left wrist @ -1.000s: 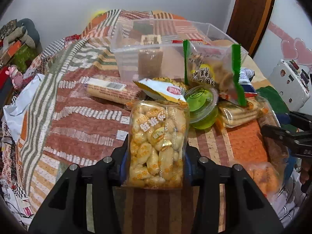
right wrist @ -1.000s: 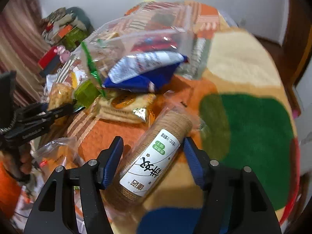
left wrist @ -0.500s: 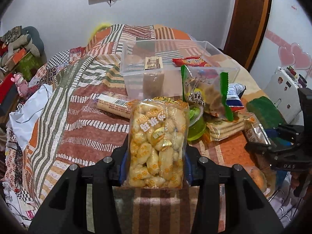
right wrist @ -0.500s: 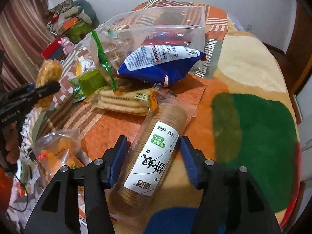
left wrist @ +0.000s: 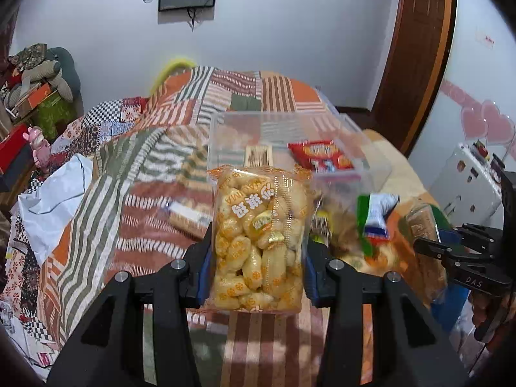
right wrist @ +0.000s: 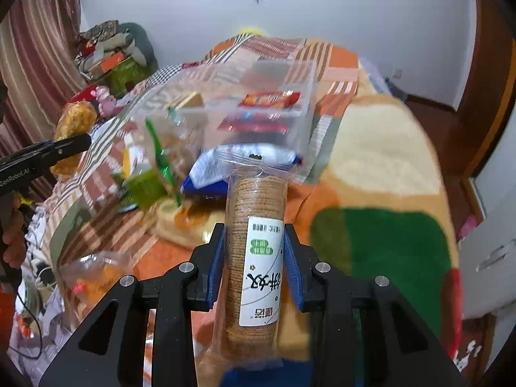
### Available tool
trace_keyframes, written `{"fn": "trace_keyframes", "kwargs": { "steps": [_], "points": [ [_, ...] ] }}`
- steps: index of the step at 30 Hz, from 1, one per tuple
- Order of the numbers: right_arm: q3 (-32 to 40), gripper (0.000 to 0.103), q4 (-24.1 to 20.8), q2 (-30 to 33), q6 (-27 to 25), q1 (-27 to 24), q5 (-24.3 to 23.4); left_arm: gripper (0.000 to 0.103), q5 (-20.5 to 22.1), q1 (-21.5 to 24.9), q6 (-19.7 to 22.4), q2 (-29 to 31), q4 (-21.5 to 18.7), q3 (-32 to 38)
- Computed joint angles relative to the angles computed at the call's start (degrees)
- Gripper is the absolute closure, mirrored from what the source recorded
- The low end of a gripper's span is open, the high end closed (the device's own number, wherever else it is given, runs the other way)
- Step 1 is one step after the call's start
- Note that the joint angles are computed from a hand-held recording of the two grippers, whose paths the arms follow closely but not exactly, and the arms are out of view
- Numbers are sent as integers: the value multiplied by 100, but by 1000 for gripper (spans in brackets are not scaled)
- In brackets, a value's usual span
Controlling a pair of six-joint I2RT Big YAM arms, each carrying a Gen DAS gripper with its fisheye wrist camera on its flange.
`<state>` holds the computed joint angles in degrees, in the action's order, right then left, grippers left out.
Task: Organize snacks
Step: 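Place the puffed snack bag in the box with the left tool while the right places the cracker roll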
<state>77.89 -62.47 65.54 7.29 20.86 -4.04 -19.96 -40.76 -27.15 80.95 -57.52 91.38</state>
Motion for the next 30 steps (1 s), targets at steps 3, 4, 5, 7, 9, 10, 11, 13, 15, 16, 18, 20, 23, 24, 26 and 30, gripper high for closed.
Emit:
{"fn": "trace_keyframes", "kwargs": {
  "steps": [3, 4, 5, 7, 9, 10, 11, 13, 15, 16, 18, 20, 23, 24, 26, 30],
  "points": [
    [83, 72, 120, 17, 40, -96, 15, 58, -19, 43, 17, 60, 50, 148],
    [105, 72, 145, 16, 54, -102, 35, 58, -21, 56, 18, 80, 67, 190],
    [132, 72, 198, 11, 73, -132, 50, 58, -15, 75, 28, 110, 66, 251],
    [241, 72, 266, 36, 77, -202, 49, 58, -30, 110, 52, 167, 74, 362],
    [362, 72, 363, 76, 93, -250, 67, 58, -40, 148, 84, 235, 79, 488],
    [389, 72, 403, 80, 100, -253, 78, 58, -28, 170, 103, 256, 99, 518],
    [466, 72, 463, 114, 112, -274, 79, 58, -23, 185, 120, 289, 102, 575],
    [599, 72, 553, 189, 114, -312, 47, 58, -55, 212, 150, 377, 111, 712],
    [752, 72, 676, 263, 119, -321, 57, 58, -39, 254, 197, 467, 120, 847],
    [807, 72, 732, 300, 119, -315, 70, 58, -16, 276, 211, 518, 124, 921],
    [941, 72, 832, 405, 116, -299, 90, 58, 60, 325, 245, 639, 128, 1079],
    [1059, 72, 922, 512, 114, -280, 82, 58, 89, 359, 287, 767, 107, 1240],
    [1254, 72, 1050, 731, 118, -225, 70, 58, 248, 436, 313, 1000, 59, 1502],
    [1314, 72, 1076, 805, 104, -206, 67, 58, 338, 467, 300, 1084, 36, 1598],
    [1425, 72, 1101, 949, 52, -178, 56, 58, 490, 517, 285, 1259, -14, 1785],
    [1639, 72, 1056, 1252, -74, -98, 141, 58, 692, 594, 372, 1646, -181, 2197]
  ]
}}
